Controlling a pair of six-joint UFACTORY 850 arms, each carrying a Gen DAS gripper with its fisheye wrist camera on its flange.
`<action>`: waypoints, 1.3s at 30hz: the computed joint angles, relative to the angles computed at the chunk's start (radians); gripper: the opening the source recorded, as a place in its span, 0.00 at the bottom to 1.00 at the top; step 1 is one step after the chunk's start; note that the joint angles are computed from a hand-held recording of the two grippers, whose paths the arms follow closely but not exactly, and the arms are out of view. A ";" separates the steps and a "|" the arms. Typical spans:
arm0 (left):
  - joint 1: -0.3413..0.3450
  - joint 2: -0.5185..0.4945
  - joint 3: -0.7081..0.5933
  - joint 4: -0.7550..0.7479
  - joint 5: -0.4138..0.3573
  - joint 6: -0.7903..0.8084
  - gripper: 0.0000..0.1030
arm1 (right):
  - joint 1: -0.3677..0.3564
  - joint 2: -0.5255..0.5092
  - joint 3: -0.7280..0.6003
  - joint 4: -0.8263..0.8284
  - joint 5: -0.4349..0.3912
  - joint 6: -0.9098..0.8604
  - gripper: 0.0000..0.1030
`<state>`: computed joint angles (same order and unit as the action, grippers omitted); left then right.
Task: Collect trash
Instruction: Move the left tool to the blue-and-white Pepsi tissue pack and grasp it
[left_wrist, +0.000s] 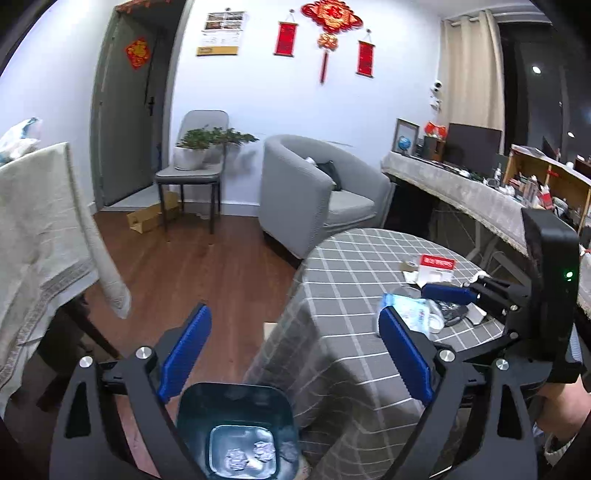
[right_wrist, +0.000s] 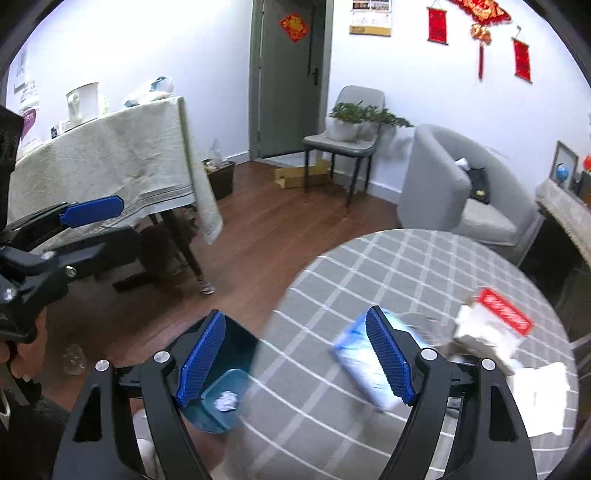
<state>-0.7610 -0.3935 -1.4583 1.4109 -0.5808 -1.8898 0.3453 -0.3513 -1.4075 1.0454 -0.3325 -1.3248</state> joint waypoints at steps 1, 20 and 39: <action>-0.001 -0.017 -0.020 -0.011 0.009 0.016 0.91 | -0.009 0.006 0.008 0.012 0.006 -0.018 0.77; 0.020 -0.342 -0.403 -0.402 0.178 0.380 0.92 | -0.212 0.053 0.105 0.174 -0.015 -0.236 0.77; -0.003 -0.546 -0.704 -0.699 -0.010 0.805 0.82 | -0.337 0.043 0.113 0.094 -0.143 -0.215 0.80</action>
